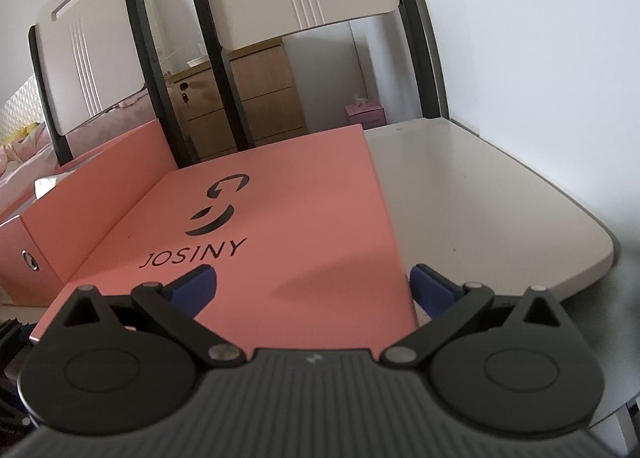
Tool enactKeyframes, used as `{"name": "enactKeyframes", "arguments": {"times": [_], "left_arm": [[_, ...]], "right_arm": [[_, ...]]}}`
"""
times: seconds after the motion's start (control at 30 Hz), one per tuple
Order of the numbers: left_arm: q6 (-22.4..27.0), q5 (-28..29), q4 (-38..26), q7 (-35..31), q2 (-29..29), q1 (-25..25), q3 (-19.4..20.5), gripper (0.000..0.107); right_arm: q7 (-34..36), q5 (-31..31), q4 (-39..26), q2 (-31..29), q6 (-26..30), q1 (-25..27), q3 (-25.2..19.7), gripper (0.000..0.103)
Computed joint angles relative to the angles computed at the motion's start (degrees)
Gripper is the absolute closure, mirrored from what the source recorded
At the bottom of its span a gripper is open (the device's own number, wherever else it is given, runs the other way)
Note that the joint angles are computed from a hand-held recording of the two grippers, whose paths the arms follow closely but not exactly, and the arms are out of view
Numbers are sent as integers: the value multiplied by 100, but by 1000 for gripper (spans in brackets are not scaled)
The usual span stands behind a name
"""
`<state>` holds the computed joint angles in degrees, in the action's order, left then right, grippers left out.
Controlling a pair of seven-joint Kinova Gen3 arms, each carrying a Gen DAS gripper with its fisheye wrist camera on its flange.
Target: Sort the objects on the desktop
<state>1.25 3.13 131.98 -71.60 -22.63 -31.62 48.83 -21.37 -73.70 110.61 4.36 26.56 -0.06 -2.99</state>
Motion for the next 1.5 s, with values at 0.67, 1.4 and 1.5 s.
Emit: {"name": "enactKeyframes", "arguments": {"times": [0.67,1.4,1.5], "left_arm": [[-47,72,323,-108,-406,408,-205,4],[-24,75,487,35,-378,2356,-2086,4],[-70,253,481,179,-322,2570,-2512,4]], "right_arm": [[221,-11,113,-122,987,322,271,0],[-189,-238,253,-206,2178,770,792,0],[-642,-174,113,-19,2520,926,802,0]]}}
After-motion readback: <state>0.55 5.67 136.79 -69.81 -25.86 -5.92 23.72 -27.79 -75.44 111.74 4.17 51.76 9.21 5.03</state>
